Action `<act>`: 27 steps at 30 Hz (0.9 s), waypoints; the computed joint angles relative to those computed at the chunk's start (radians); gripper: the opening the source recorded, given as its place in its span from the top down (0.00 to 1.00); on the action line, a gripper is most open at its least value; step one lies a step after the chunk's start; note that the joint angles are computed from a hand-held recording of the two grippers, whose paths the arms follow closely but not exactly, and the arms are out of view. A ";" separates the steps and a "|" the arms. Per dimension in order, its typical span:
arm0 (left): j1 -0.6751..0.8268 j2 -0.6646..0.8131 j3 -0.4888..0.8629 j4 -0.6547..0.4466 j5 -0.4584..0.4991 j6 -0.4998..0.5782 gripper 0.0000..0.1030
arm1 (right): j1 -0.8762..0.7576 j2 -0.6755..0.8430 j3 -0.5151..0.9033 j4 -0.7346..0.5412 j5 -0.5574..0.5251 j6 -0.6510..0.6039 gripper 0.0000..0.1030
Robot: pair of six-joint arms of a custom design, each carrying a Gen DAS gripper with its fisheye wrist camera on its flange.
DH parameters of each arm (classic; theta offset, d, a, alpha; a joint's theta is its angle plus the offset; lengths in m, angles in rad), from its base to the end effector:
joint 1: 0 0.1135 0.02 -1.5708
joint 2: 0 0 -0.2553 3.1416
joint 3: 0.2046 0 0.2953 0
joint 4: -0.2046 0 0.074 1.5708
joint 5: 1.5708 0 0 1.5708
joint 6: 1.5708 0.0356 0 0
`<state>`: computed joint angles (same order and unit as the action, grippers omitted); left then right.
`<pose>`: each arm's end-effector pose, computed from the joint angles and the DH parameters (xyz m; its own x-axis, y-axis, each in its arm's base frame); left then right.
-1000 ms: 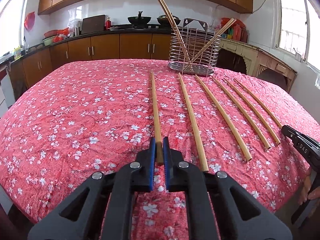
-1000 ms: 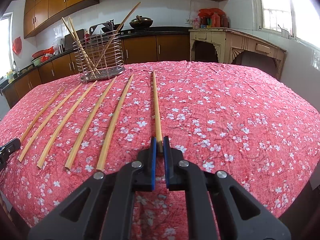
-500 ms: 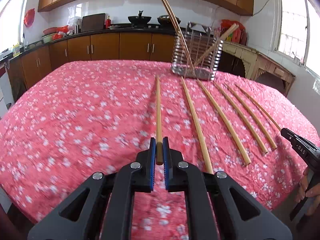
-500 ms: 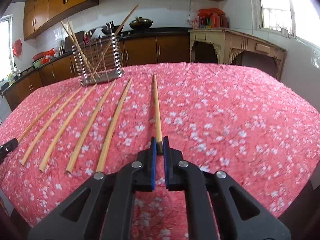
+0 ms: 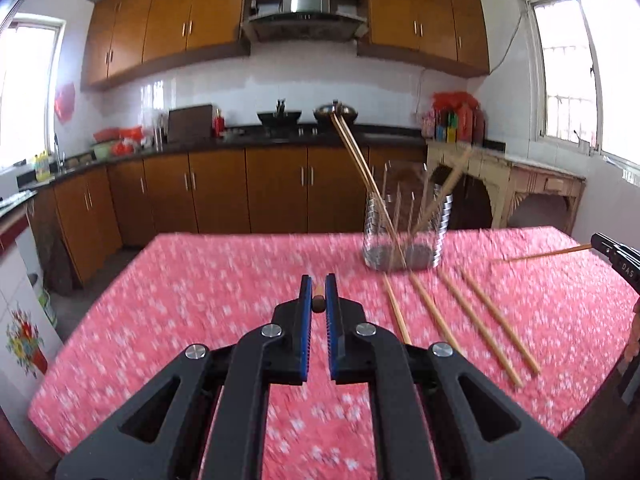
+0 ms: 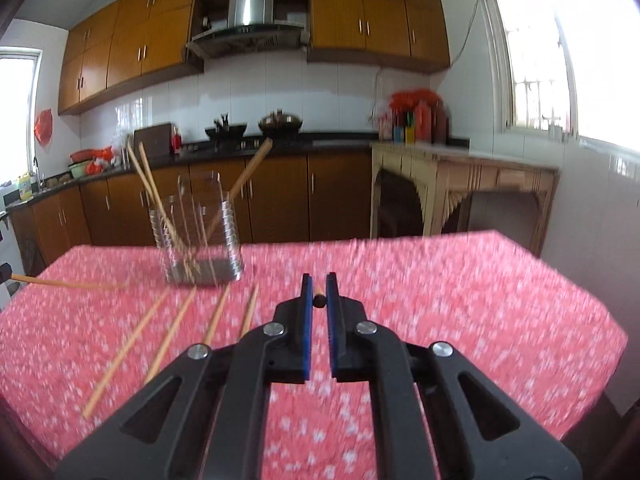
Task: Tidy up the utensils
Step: 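Lift both held chopsticks upright and carry them above the wire basket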
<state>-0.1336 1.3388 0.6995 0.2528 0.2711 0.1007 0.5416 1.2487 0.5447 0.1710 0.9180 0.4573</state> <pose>0.3252 -0.0533 0.1968 -0.3341 0.1426 -0.9317 0.4098 0.9121 -0.0073 0.2552 0.1205 0.1657 -0.2701 0.1505 -0.9510 0.4373 0.8991 0.0181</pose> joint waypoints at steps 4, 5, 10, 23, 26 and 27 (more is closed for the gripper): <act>0.017 0.012 0.076 -0.020 0.014 -0.017 0.94 | -0.023 -0.038 0.032 0.011 -0.006 -0.074 0.93; 0.020 0.023 0.099 -0.028 0.015 -0.023 0.94 | -0.034 -0.047 0.043 0.008 -0.015 -0.088 0.93; 0.024 0.061 0.181 -0.060 0.018 -0.040 0.94 | -0.068 -0.072 0.088 -0.003 -0.051 -0.125 0.93; 0.031 0.074 0.264 -0.081 0.038 -0.067 0.94 | -0.120 -0.070 0.183 -0.015 -0.127 -0.154 0.93; 0.027 0.078 0.270 -0.077 0.031 -0.070 0.94 | -0.120 -0.070 0.185 -0.011 -0.132 -0.155 0.93; 0.026 0.081 0.275 -0.078 0.029 -0.072 0.94 | -0.121 -0.070 0.187 -0.012 -0.134 -0.154 0.93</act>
<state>-0.1078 1.4202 0.9741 0.1752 0.3004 0.0286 0.4208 1.1789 0.7321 0.1587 0.7836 0.3036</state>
